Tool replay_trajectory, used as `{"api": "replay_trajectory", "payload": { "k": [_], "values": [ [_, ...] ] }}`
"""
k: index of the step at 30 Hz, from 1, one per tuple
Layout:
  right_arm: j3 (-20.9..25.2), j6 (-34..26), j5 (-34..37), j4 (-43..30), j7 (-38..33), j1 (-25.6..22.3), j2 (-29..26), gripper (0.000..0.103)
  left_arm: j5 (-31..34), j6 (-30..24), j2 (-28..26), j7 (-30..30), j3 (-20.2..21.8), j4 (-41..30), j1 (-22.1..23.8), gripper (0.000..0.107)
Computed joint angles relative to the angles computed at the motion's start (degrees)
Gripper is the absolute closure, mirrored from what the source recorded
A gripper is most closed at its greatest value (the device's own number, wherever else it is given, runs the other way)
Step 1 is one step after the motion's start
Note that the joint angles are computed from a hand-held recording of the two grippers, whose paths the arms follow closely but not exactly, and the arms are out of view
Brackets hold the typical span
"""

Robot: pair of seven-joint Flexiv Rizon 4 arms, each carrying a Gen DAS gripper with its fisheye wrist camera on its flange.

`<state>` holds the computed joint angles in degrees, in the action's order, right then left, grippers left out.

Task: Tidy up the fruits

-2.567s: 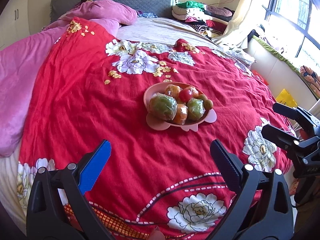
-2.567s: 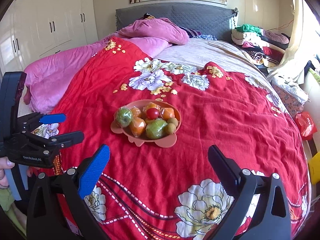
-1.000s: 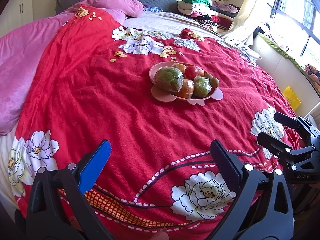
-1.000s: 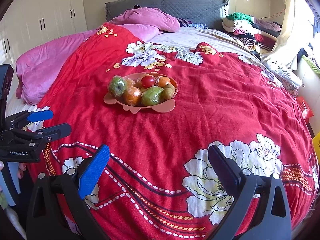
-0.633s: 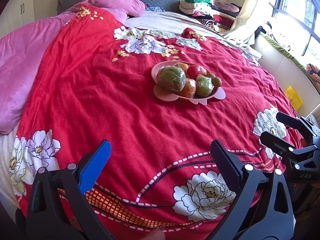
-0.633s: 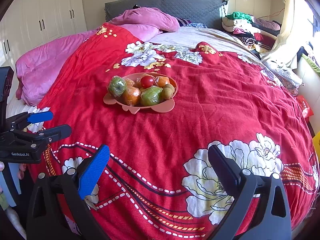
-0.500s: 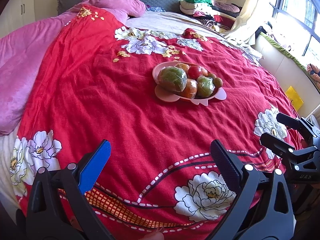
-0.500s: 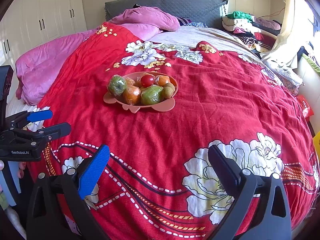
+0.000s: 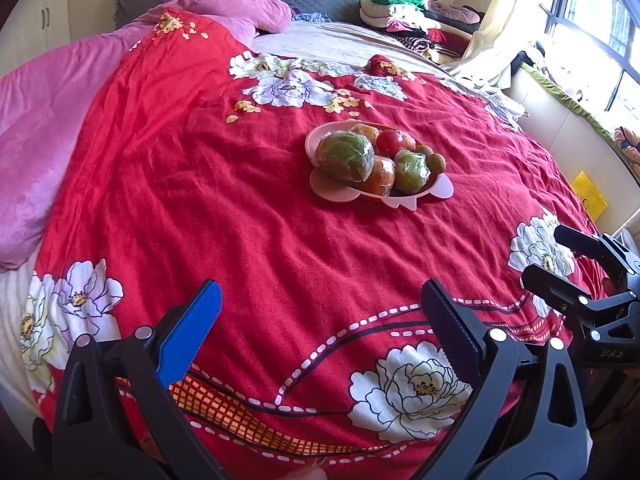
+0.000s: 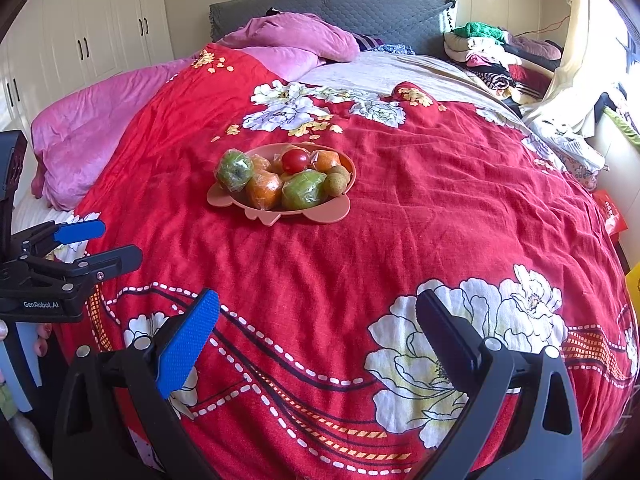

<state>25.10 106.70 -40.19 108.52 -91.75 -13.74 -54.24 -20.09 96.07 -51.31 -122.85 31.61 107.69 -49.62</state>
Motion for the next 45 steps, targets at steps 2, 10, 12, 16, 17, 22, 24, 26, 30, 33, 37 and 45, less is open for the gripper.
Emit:
{"api": "replay_trajectory", "payload": {
  "k": [2,10,12,16,17,22,24,26,30,33,37,45],
  "values": [
    [-0.13,0.07,0.08,0.04,-0.06,0.12,0.07,0.005,0.12,-0.02,0.02,0.08,-0.06,-0.02,0.08,0.013],
    [-0.2,0.15,0.28,0.09,-0.22,0.2,0.08,0.005,0.49,-0.51,0.05,-0.35,0.23,-0.14,-0.15,0.013],
    [-0.08,0.11,0.2,0.12,-0.2,0.11,0.06,0.005,0.66,-0.42,0.07,-0.5,0.23,-0.14,-0.1,0.013],
    [-0.66,0.56,0.52,0.32,-0.16,0.6,0.3,0.005,0.87,-0.38,0.13,-0.69,0.24,-0.09,-0.06,0.013],
    [-0.3,0.31,0.18,0.24,-0.1,0.25,0.15,0.005,0.9,-0.5,0.12,-0.67,0.29,-0.13,-0.08,0.013],
    [-0.34,0.36,0.05,0.27,-0.01,0.23,0.17,0.005,1.08,-0.74,0.12,-1.01,0.63,-0.14,-0.32,0.013],
    [-0.28,0.38,0.0,0.36,-0.02,0.13,0.21,0.005,1.19,-0.76,0.07,-1.16,0.78,-0.16,-0.41,0.013],
    [0.14,0.06,-0.33,0.24,0.02,-0.31,0.04,0.005,1.36,-0.72,0.18,-1.21,0.81,-0.03,-0.44,0.013],
    [-0.15,0.33,-0.13,0.36,-0.02,-0.01,0.18,0.005,1.52,-0.78,0.24,-1.4,0.87,0.01,-0.48,0.013],
    [-0.2,0.32,-0.13,0.36,0.03,0.02,0.18,0.005,1.67,-0.84,0.19,-1.43,0.92,-0.12,-0.44,0.013],
    [-0.15,0.35,-0.14,0.46,0.07,-0.07,0.26,0.005,1.84,-0.93,0.32,-1.48,0.9,-0.11,-0.4,0.013],
    [-0.76,0.73,-0.22,0.67,0.45,0.29,0.51,0.005,1.98,-0.76,0.35,-1.53,0.77,-0.08,-0.24,0.013]
  ]
}}
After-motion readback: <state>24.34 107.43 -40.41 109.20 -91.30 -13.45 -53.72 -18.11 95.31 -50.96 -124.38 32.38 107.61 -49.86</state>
